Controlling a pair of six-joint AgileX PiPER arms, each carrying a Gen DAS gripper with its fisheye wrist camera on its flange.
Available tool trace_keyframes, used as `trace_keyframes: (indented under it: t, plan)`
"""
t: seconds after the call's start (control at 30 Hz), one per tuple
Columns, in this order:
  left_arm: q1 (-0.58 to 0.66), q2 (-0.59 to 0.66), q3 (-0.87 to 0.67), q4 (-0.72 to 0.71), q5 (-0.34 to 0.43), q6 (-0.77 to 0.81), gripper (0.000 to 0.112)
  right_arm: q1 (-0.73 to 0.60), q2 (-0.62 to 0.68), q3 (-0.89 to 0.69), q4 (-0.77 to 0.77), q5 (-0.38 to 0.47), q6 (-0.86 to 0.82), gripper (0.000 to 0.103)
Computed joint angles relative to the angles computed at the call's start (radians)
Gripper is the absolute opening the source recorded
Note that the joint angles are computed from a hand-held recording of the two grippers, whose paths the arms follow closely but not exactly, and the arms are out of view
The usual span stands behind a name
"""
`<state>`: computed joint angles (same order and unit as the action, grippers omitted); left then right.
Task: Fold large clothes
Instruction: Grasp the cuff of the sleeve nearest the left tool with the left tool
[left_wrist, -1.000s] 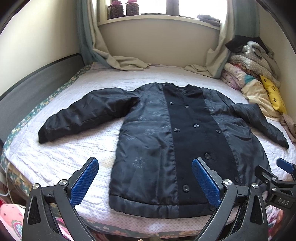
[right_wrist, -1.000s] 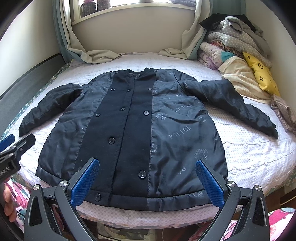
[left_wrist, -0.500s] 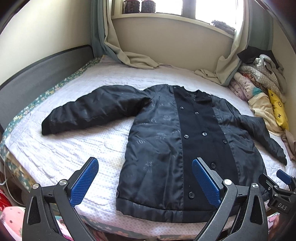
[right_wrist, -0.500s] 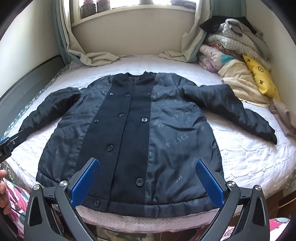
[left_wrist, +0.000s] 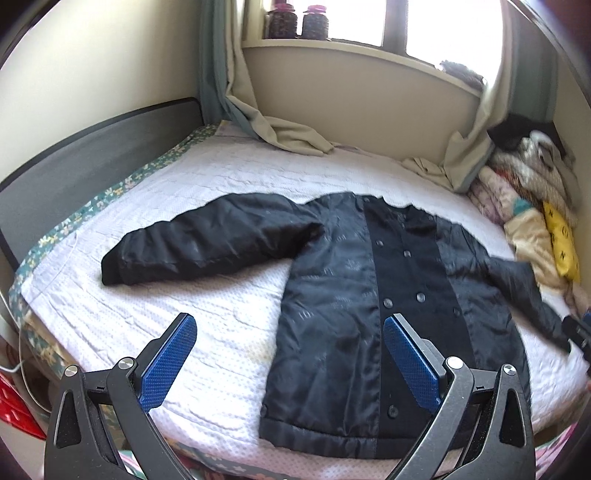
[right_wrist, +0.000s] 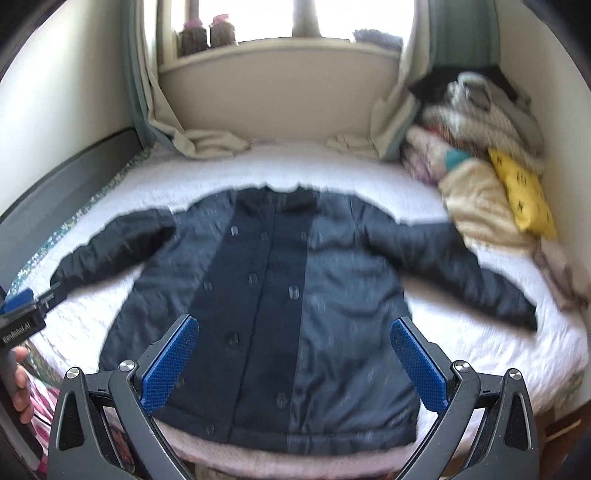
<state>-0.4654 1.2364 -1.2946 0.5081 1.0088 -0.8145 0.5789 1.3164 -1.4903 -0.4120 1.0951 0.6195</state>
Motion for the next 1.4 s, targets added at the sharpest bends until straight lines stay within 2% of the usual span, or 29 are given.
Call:
trace_keyframes:
  t: [0.17, 0.3, 0.4, 0.47, 0.5, 0.53, 0.6, 0.77, 0.93, 1.1, 1.2, 1.33, 1.4]
  plan:
    - [0.16, 0.056, -0.132, -0.082, 0.021, 0.121, 0.102, -0.124, 0.129, -0.261, 0.167, 0.004, -0.209, 0.103]
    - [0.326, 0.171, -0.297, -0.185, 0.055, 0.255, 0.102, -0.164, 0.243, -0.416, 0.176, -0.029, -0.273, 0.103]
    - [0.476, 0.269, -0.392, -0.358, 0.067, 0.37, 0.102, -0.193, 0.297, -0.45, 0.158, -0.064, -0.266, 0.103]
    - [0.565, 0.323, -0.414, -0.462, 0.062, 0.422, 0.102, -0.228, 0.297, -0.389, 0.17, -0.14, -0.259, 0.103]
    - [0.606, 0.341, -0.402, -0.503, 0.041, 0.439, 0.102, -0.244, 0.3, -0.351, 0.178, -0.166, -0.256, 0.103]
    - [0.638, 0.353, -0.38, -0.525, 0.016, 0.446, 0.102, -0.264, 0.316, -0.348, 0.217, -0.156, -0.289, 0.103]
    - [0.7, 0.378, -0.35, -0.585, 0.001, 0.468, 0.1, -0.309, 0.376, -0.397, 0.327, -0.082, -0.383, 0.103]
    - [0.947, 0.442, -0.222, -1.06, -0.039, 0.617, 0.095, -0.377, 0.414, -0.399, 0.486, -0.094, -0.451, 0.103]
    - [1.038, 0.494, -0.127, -1.26, -0.097, 0.695, 0.09, -0.394, 0.46, -0.424, 0.539, -0.066, -0.459, 0.103]
    - [1.068, 0.552, -0.123, -1.302, -0.134, 0.68, 0.085, -0.379, 0.495, -0.445, 0.548, -0.047, -0.46, 0.103]
    - [1.059, 0.59, -0.15, -1.264, -0.17, 0.622, 0.085, -0.373, 0.513, -0.451, 0.55, -0.041, -0.464, 0.103]
    - [1.059, 0.655, -0.204, -1.235, -0.183, 0.546, 0.08, -0.376, 0.536, -0.464, 0.559, -0.027, -0.466, 0.103]
    - [1.06, 0.675, -0.245, -1.208, -0.201, 0.515, 0.073, -0.377, 0.545, -0.473, 0.562, -0.022, -0.466, 0.103]
